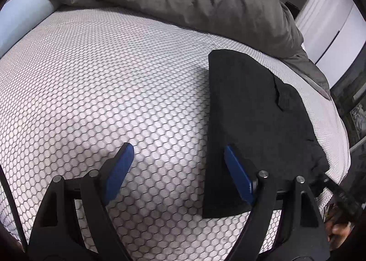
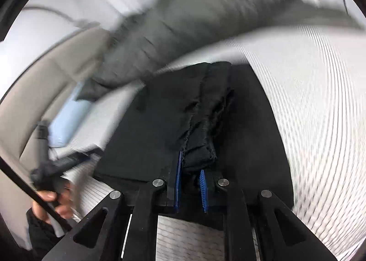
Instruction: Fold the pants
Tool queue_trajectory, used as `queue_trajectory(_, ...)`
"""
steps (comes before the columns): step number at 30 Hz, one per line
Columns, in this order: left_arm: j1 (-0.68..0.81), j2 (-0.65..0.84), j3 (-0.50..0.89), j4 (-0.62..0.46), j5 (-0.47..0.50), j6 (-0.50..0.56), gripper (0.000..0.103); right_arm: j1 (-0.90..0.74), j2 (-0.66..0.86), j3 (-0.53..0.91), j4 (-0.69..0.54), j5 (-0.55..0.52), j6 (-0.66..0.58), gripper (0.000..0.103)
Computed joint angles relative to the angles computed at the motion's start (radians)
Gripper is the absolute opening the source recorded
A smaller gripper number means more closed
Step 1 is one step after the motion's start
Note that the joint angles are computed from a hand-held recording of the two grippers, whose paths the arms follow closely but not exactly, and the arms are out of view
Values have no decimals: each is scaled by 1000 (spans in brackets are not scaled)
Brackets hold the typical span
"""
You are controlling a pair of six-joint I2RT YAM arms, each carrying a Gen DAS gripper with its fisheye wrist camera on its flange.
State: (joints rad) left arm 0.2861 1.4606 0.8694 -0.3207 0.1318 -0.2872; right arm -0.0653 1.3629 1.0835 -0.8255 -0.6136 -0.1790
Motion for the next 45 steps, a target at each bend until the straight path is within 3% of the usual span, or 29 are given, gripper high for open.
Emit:
queue_trajectory(5,-60,22,41,-2,-46,-28,79,-78,-44,-13,-48,-77,-83,14)
queue_trajectory(12,-114,43,57,-3,-82,-40,79,-225,9,63,-237,-373,-211,15)
queue_trajectory(14,-123,50,63,-4,-86,-45,79,-209,26,75,-248,-337,-199,16)
queue_trajectory(17,-109,40,49,-4,-79,-26,79,-159,44,72,-230,-119,-161,28)
queue_trajectory(18,-101,37,47,-5,-75,-18,79,-154,50,74,-235,-115,-158,31)
queue_trajectory(21,-92,19,37,-6,-61,-15,79,-169,-20,57,-197,-104,-171,59)
queue_trajectory(22,-88,14,31,-5,-56,-8,79,-185,-30,54,-186,-118,-166,63)
queue_trajectory(25,-88,-10,15,0,-48,6,79,-213,-21,71,-193,-156,-169,63)
queue_trajectory(29,-104,-8,7,-24,-67,50,80,-139,-59,28,-177,-76,-249,63)
queue_trajectory(33,-80,-13,-11,-15,-30,58,83,-56,-83,-18,-132,42,-264,47)
queue_trajectory(39,-41,-8,-20,-18,24,61,84,17,-117,-45,-90,67,-229,21)
queue_trajectory(42,-46,-23,-24,-28,13,60,84,-33,-115,-11,-142,-18,-271,22)
queue_trajectory(45,-48,-36,-30,-36,5,62,84,-66,-83,15,-206,-33,-328,32)
